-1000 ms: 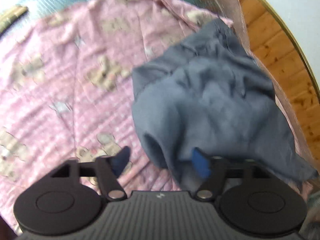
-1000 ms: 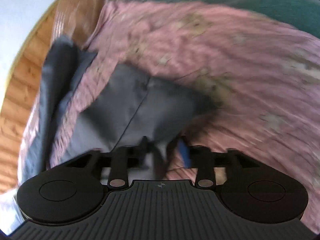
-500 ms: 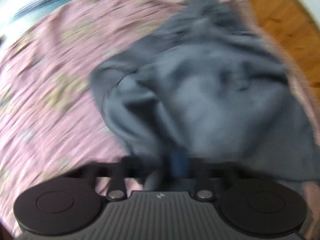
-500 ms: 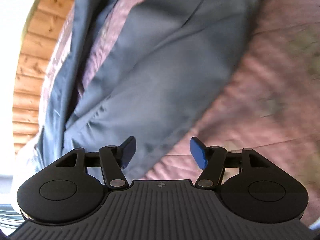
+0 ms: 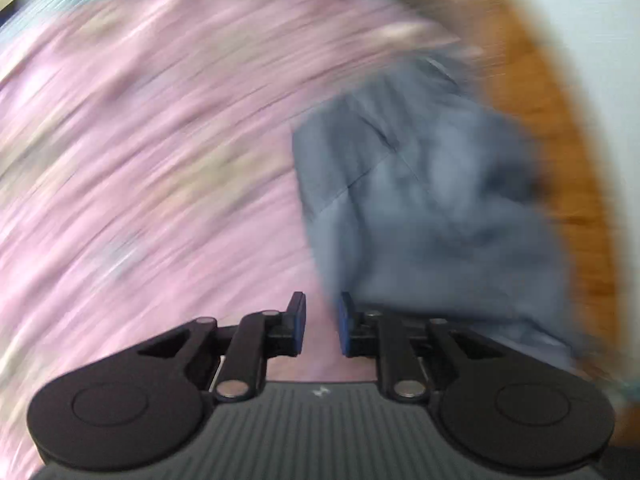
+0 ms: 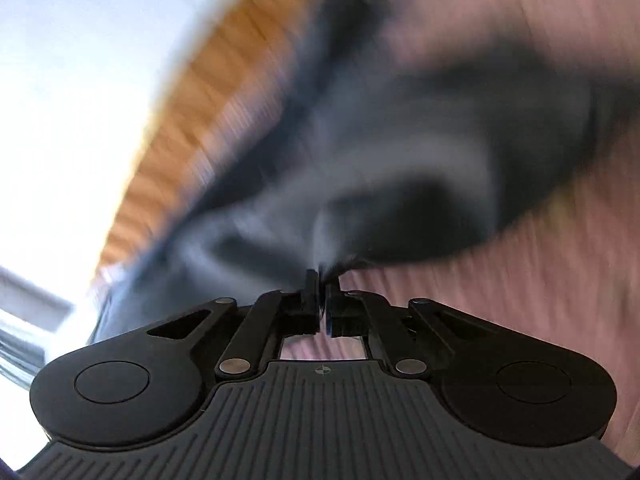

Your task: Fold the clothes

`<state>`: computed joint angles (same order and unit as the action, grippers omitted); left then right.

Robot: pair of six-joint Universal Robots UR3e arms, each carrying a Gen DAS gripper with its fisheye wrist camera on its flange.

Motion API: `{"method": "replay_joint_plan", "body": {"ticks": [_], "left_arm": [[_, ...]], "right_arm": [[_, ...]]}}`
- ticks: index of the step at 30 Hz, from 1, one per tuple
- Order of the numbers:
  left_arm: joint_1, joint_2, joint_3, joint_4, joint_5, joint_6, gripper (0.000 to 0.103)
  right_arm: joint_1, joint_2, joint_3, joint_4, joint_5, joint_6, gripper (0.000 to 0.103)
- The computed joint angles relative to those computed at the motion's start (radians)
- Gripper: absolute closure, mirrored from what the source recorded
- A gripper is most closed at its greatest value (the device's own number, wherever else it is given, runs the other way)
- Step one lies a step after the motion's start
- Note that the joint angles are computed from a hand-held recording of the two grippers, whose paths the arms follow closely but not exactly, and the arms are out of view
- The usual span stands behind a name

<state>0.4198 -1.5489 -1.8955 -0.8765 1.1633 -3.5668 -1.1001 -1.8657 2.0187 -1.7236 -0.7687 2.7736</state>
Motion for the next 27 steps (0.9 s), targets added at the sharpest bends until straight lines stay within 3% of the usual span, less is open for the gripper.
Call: {"method": "replay_joint_plan", "body": {"ticks": [1, 2, 3, 4, 5, 6, 8, 12, 15, 17, 18, 19, 23, 25, 27], "left_arm": [[0.001, 0.022, -0.033, 0.016, 0.011, -0.042, 0.089], [0.000, 0.046, -0.040, 0.010, 0.013, -0.078, 0.081], [-0.013, 0.057, -0.022, 0.000, 0.034, -0.106, 0.051], [-0.042, 0.066, 0.005, -0.006, 0.078, -0.136, 0.024], [-0.077, 0.067, 0.042, -0.008, 0.128, -0.157, 0.019], [-0.110, 0.048, 0.094, -0.010, 0.152, -0.160, 0.018], [-0.172, 0.021, 0.163, -0.021, 0.155, -0.171, 0.018], [-0.289, -0.093, 0.288, -0.012, 0.105, -0.232, 0.017], [-0.383, -0.229, 0.459, -0.115, 0.071, -0.251, 0.017], [-0.446, -0.345, 0.604, -0.187, 0.078, -0.270, 0.017], [-0.471, -0.388, 0.668, -0.220, 0.084, -0.275, 0.017], [-0.491, -0.420, 0.713, -0.242, 0.082, -0.282, 0.017], [-0.548, -0.484, 0.794, -0.260, 0.074, -0.325, 0.016], [-0.563, -0.515, 0.815, -0.244, 0.072, -0.389, 0.015], [-0.573, -0.542, 0.831, -0.227, 0.060, -0.467, 0.015]], "right_arm": [[-0.003, -0.022, 0.022, 0.009, -0.035, 0.003, 0.089], [-0.016, -0.051, 0.043, 0.023, -0.060, 0.001, 0.088], [-0.043, -0.083, 0.055, 0.050, -0.060, -0.002, 0.085], [-0.083, -0.107, 0.053, 0.088, -0.045, -0.008, 0.070], [-0.125, -0.125, 0.044, 0.126, -0.028, -0.014, 0.061], [-0.156, -0.131, 0.033, 0.131, -0.019, 0.000, 0.052], [-0.199, -0.112, 0.009, 0.074, -0.017, 0.067, 0.051], [-0.185, 0.037, -0.041, -0.252, -0.124, 0.300, 0.046], [-0.132, 0.203, -0.115, -0.436, -0.205, 0.421, 0.045], [-0.099, 0.299, -0.198, -0.491, -0.199, 0.477, 0.059], [-0.086, 0.344, -0.254, -0.485, -0.177, 0.474, 0.098], [-0.081, 0.361, -0.285, -0.510, -0.155, 0.471, 0.103], [-0.091, 0.391, -0.378, -0.647, -0.103, 0.459, 0.103], [-0.131, 0.378, -0.416, -0.627, -0.151, 0.432, 0.103], [-0.159, 0.392, -0.488, -0.438, -0.188, 0.351, 0.098]]}}
